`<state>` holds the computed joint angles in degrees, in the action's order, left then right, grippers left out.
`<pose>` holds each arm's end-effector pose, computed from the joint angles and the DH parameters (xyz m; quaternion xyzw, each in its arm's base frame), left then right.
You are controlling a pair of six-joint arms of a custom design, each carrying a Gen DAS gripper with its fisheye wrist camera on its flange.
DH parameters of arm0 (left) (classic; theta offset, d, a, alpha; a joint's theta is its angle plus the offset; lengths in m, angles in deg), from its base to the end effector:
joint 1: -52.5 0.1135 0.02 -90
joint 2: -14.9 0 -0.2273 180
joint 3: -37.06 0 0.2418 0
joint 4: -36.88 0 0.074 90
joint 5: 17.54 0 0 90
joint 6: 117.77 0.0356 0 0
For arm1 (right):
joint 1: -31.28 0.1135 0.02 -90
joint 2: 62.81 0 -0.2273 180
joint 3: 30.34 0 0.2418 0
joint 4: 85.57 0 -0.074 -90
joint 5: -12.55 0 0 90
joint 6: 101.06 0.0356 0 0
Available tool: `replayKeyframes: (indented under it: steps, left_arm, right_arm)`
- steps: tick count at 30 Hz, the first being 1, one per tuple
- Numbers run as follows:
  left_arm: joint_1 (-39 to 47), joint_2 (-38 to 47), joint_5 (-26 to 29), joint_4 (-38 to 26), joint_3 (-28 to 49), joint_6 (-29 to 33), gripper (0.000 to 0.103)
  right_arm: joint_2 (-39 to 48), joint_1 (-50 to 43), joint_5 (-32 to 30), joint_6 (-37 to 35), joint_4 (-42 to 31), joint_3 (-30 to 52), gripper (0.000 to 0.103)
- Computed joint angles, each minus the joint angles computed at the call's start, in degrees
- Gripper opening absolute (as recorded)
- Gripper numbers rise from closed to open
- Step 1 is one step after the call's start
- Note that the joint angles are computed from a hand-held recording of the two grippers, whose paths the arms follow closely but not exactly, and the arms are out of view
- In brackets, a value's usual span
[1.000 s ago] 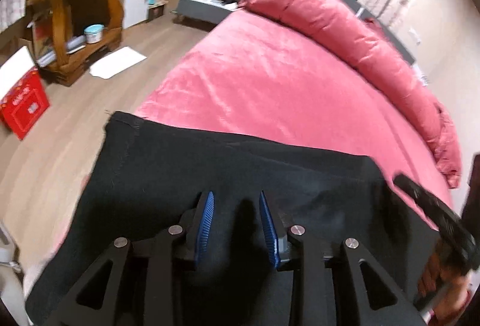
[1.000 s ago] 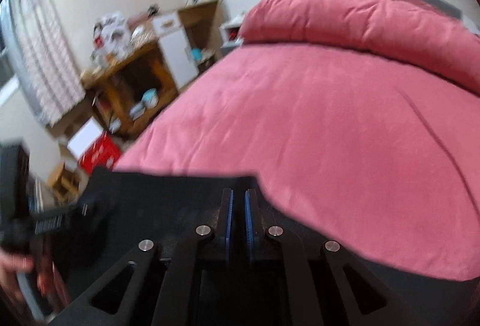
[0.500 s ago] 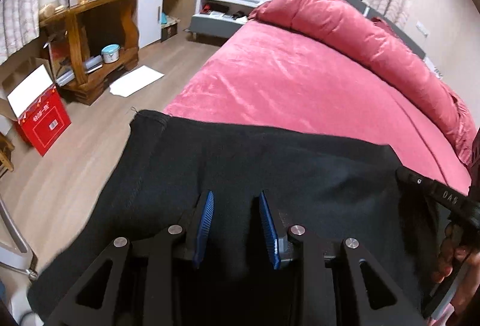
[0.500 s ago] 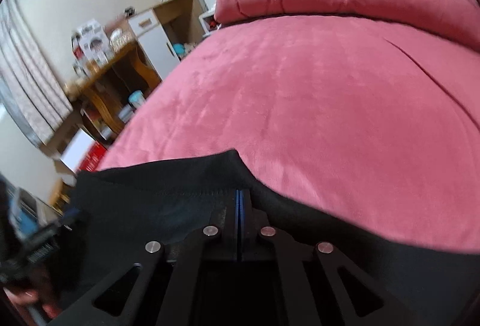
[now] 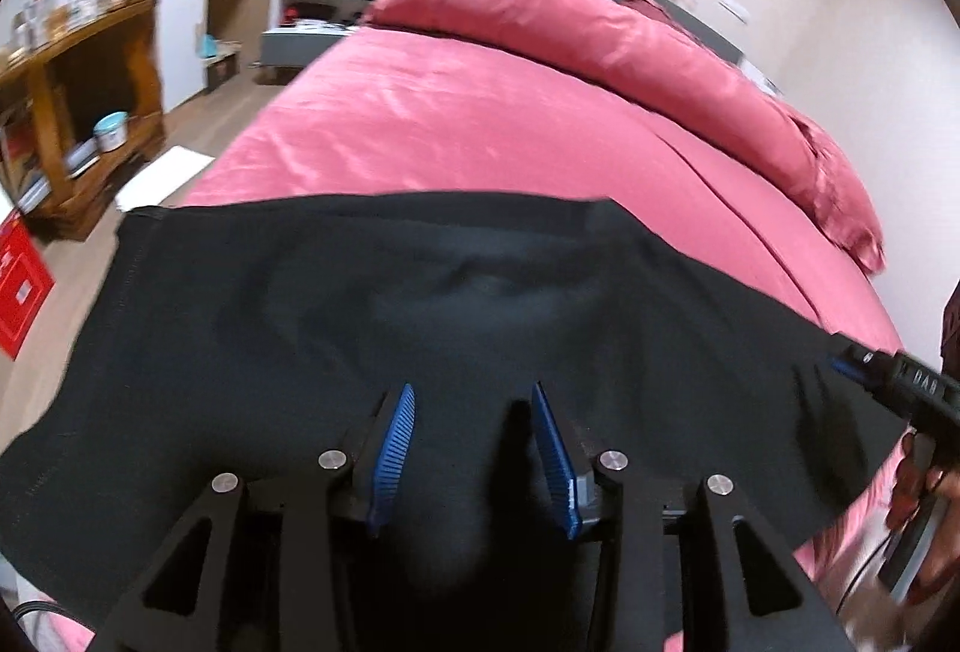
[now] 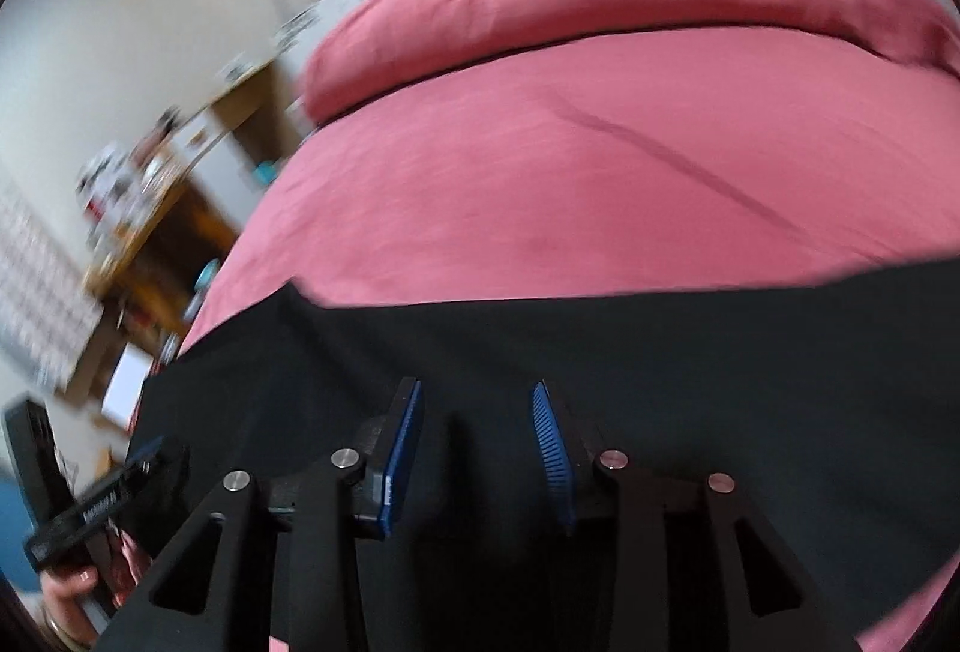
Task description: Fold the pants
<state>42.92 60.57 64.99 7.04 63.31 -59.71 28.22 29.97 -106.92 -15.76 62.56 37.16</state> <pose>0.1591 -0.0222 0.1129 -0.2036 0.9133 -0.0660 0.3464 0.3057 0.0105 0.1578 -0.1029 0.9207 0.2274 0.2999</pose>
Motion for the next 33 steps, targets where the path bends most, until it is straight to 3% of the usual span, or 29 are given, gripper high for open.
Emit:
replayKeyframes:
  steps: [4, 6, 8, 13, 18, 25, 28, 29, 33]
  left_arm:
    - [-3.80, 3.08, -2.51, 0.77, 0.42, -1.40, 0.041]
    - [-4.15, 2.48, -2.57, 0.28, 0.30, -1.92, 0.041]
    - [-4.25, 2.43, -2.62, 0.17, 0.18, -1.97, 0.041]
    - [-5.79, 2.40, -4.23, -1.40, 0.68, -2.91, 0.042]
    - [-6.04, 0.98, -5.13, -3.30, 0.56, -3.89, 0.042]
    - [-4.39, -2.65, -5.78, -6.51, -0.31, -4.64, 0.042]
    - [-3.88, -3.47, -5.81, -7.30, -0.55, -4.69, 0.042]
    - [-3.68, -3.65, -5.78, -7.44, -0.58, -4.66, 0.042]
    - [-3.13, -3.28, -5.23, -7.58, -0.21, -4.75, 0.042]
  right_arm:
    - [-1.83, -13.34, -1.78, -2.57, -3.85, 0.36, 0.039]
    - [-0.96, -20.70, -2.40, -3.48, -5.23, 2.05, 0.045]
    - [1.32, -27.56, -3.59, -3.43, -6.25, 4.48, 0.050]
    - [11.83, -41.01, -5.40, 1.99, -6.44, 12.77, 0.051]
    - [24.32, -46.36, -10.26, 4.83, -7.88, 23.20, 0.054]
    - [30.68, -46.03, -15.37, 13.92, -0.59, 25.67, 0.054]
    - [32.58, -45.21, -15.84, 18.62, 1.12, 27.13, 0.037]
    - [33.50, -45.23, -16.54, 19.27, -0.08, 28.99, 0.024]
    - [32.25, -44.39, -16.61, 21.61, -1.35, 29.91, 0.017]
